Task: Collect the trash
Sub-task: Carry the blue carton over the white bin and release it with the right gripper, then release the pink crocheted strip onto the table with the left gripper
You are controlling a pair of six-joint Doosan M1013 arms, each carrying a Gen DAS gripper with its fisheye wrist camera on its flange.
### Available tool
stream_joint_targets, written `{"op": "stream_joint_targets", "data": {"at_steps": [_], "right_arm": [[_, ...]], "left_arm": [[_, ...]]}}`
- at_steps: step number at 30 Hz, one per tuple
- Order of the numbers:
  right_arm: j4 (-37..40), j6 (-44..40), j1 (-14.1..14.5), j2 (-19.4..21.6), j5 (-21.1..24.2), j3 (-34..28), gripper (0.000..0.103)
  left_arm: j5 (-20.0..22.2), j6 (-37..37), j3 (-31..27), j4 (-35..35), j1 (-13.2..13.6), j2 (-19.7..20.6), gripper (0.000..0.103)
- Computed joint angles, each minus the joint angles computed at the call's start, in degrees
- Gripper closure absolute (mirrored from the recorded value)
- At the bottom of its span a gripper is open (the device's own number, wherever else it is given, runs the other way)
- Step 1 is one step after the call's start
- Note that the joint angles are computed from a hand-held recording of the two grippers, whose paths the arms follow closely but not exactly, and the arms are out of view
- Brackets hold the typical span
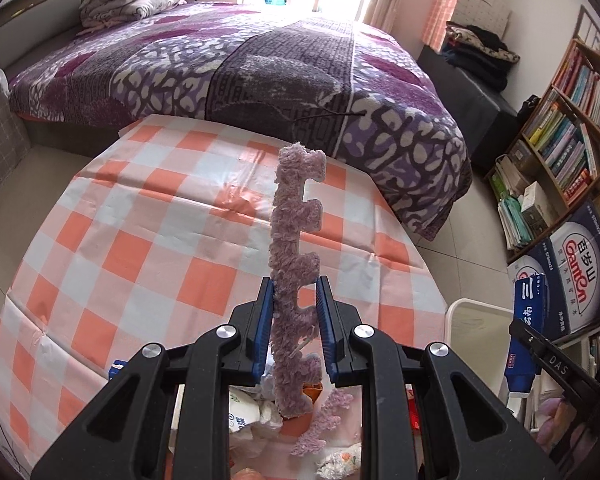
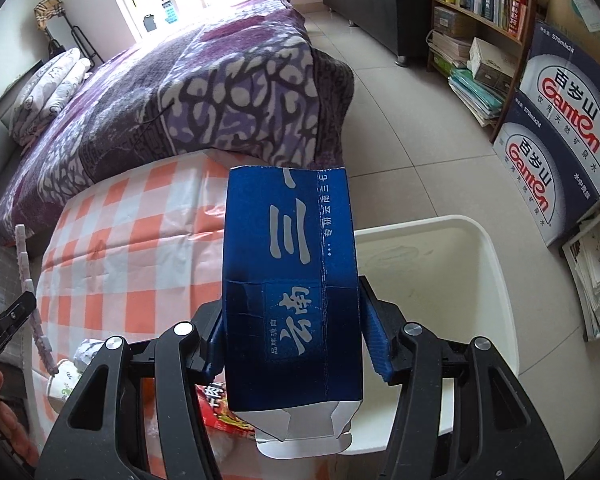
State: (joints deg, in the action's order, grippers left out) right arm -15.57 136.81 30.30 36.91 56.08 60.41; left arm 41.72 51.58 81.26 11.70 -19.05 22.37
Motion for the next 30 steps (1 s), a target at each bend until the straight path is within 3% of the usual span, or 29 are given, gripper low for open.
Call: {"op": "stream_joint_targets", "data": {"at_steps": [4,6,9,30], "right_arm": [[-1.4,2.4,-0.7,-1.2,1.0,1.8,0.043],[-2.5,3.9,-0.9,-2.0,0.3,2.9,0.031],[-3.6,5.9,-1.3,-3.2,-0.6,4.5,0.023],[-5.3,18.1,-5.4,-10.1,-9.4,13.0,0.016]], "left_arm": [[0.1,2.7,-0.6,-1.3,-1.7,0.4,0.081],[0.1,4.0,-0.9,-2.1,-2.5,0.7,0.081],[-0.1,6.2,-1.4,-3.9,-3.5,1.0,0.081],[1.8,17.3,-8.1,-17.6,-10.8,6.2,0.081]]}}
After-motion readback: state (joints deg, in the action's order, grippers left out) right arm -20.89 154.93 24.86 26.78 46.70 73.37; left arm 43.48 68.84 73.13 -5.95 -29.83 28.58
